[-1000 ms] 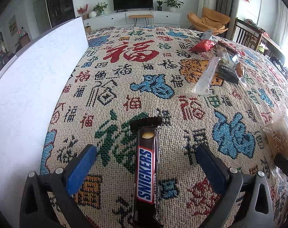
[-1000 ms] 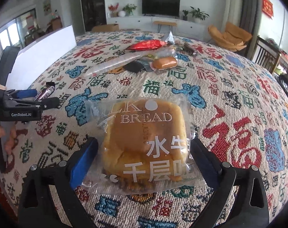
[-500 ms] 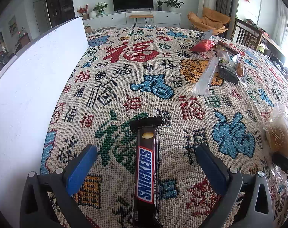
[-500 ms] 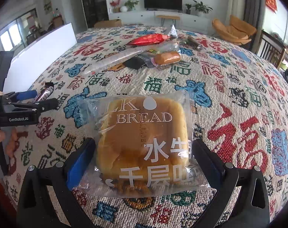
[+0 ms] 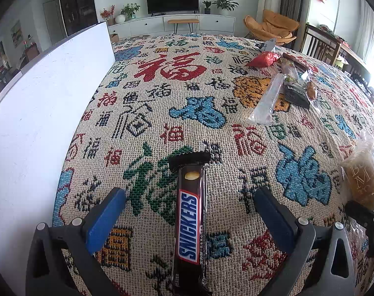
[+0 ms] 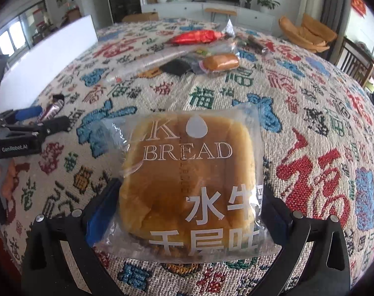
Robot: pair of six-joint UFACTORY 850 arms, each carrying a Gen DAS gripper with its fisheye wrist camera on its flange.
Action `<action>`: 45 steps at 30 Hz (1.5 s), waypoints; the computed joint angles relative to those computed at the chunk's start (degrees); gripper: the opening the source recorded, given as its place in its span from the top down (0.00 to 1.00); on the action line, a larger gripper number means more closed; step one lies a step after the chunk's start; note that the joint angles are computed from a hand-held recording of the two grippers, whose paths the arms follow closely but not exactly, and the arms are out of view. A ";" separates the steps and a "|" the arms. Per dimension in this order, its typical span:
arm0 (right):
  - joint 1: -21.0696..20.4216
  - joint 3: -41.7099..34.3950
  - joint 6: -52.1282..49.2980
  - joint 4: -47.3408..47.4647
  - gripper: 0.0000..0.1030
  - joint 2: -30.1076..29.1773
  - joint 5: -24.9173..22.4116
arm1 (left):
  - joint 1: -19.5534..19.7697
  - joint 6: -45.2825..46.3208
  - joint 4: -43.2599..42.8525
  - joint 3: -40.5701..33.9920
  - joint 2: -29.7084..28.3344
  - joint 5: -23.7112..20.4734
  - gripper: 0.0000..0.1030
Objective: Organize snacks
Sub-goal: 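Grasp the bagged bread loaf with the right tool and lift it while the left tool holds the Snickers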
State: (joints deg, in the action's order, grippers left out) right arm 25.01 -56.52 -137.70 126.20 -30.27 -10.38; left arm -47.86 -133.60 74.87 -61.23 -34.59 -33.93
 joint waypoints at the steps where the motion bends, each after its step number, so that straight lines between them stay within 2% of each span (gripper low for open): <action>1: -0.03 -0.10 -0.60 0.63 0.00 -0.26 -0.09 | 0.01 -0.01 0.01 -0.04 -0.05 0.03 0.00; 5: -0.31 -0.33 -2.99 2.82 0.01 -1.11 -0.95 | -0.01 -0.11 0.08 0.02 0.00 -0.01 0.00; 40: -0.44 0.48 -2.34 2.19 0.00 -0.22 -1.73 | 0.01 -0.11 0.05 0.04 0.02 0.09 0.00; 42: -0.49 0.41 -1.93 1.79 0.00 -0.27 -1.83 | 0.38 0.00 0.49 0.28 0.24 1.00 0.00; 45: -0.60 0.34 -1.72 1.52 0.00 -0.39 -2.01 | 2.53 8.85 -2.82 1.15 1.99 7.38 0.00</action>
State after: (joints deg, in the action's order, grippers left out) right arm 24.41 -56.18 -139.42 127.72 -30.66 -12.39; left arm -45.33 -124.75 72.04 -60.08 -32.60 -26.55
